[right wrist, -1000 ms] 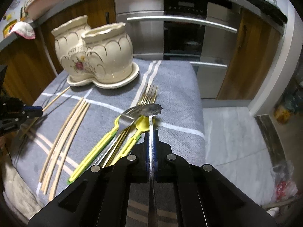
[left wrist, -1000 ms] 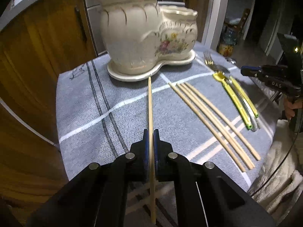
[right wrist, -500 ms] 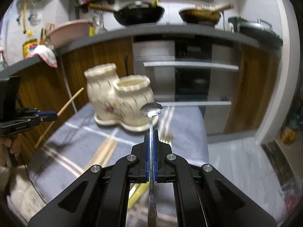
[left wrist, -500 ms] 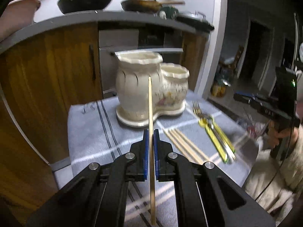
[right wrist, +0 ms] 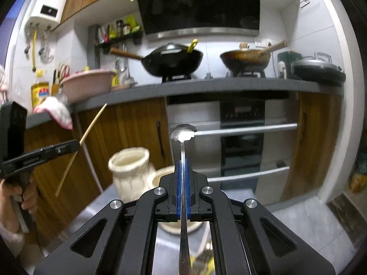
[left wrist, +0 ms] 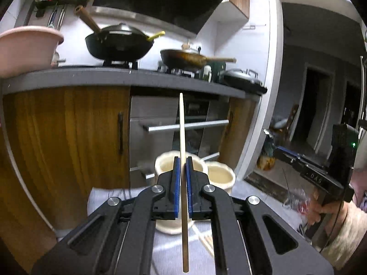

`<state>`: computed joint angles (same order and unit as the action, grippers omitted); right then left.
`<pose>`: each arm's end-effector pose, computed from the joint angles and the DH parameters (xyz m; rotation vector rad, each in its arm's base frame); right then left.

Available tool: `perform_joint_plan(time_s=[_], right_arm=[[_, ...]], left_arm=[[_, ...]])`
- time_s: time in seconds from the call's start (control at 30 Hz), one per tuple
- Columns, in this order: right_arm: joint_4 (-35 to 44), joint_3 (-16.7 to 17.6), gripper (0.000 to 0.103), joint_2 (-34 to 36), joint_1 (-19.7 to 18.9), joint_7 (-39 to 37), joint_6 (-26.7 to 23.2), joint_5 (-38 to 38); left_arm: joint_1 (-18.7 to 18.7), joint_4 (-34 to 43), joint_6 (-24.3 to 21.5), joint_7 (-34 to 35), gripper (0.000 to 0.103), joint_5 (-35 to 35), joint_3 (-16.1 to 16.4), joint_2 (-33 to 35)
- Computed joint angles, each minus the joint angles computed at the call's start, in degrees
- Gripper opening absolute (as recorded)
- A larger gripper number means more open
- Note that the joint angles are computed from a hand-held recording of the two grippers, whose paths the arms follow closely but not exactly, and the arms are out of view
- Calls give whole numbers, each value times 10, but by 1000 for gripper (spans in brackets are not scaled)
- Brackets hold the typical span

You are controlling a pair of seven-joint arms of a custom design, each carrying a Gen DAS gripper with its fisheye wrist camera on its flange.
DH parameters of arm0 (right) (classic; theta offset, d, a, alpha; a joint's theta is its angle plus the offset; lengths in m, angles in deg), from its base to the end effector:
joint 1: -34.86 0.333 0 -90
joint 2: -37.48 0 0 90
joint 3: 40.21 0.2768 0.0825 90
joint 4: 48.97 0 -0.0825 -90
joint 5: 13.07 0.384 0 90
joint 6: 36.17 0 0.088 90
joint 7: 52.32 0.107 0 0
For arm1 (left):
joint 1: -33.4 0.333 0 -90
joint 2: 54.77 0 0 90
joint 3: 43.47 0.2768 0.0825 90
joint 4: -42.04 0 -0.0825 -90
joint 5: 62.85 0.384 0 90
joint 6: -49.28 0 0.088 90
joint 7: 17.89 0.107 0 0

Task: Organize utensils
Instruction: 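Carry chopstick in left tool to larger cup while right tool carries spoon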

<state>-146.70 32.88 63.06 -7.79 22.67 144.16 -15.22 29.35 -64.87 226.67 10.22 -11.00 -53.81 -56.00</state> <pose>0.6169 0.2025 0.6031 -1.5805 0.9655 -0.5752 0.5543 -0.2107 0.6061 -1.4474 1.5245 -1.2779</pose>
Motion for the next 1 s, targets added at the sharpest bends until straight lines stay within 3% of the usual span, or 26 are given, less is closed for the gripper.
perform_joint_plan(time_s=[0.1,0.3,0.5,0.6,0.73,0.87,1.0], right_arm=[[53,-63,4,14,76,5,-3,4],[184,-204,4,62,248,-2,-14,14],[295,-259,4,130,341,-17,-20,47],[360,-312,4,163,404,-8,-18,60],[406,-358,4,191,452,1,-1,82],[451,-407,4,217,492,35,1,83],[456,-462,4,213,517,70,-17,79]], left_arm=[[-9,55,-1,5,5,3,6,39],[-57,161,-19,20,5,-4,50,114],[-105,245,-24,4,5,-1,109,181],[-129,277,-31,4,5,-7,138,212],[-161,306,-28,-10,5,-15,183,244],[-211,317,-27,-84,5,44,254,255],[-205,311,-25,-116,5,71,252,255]])
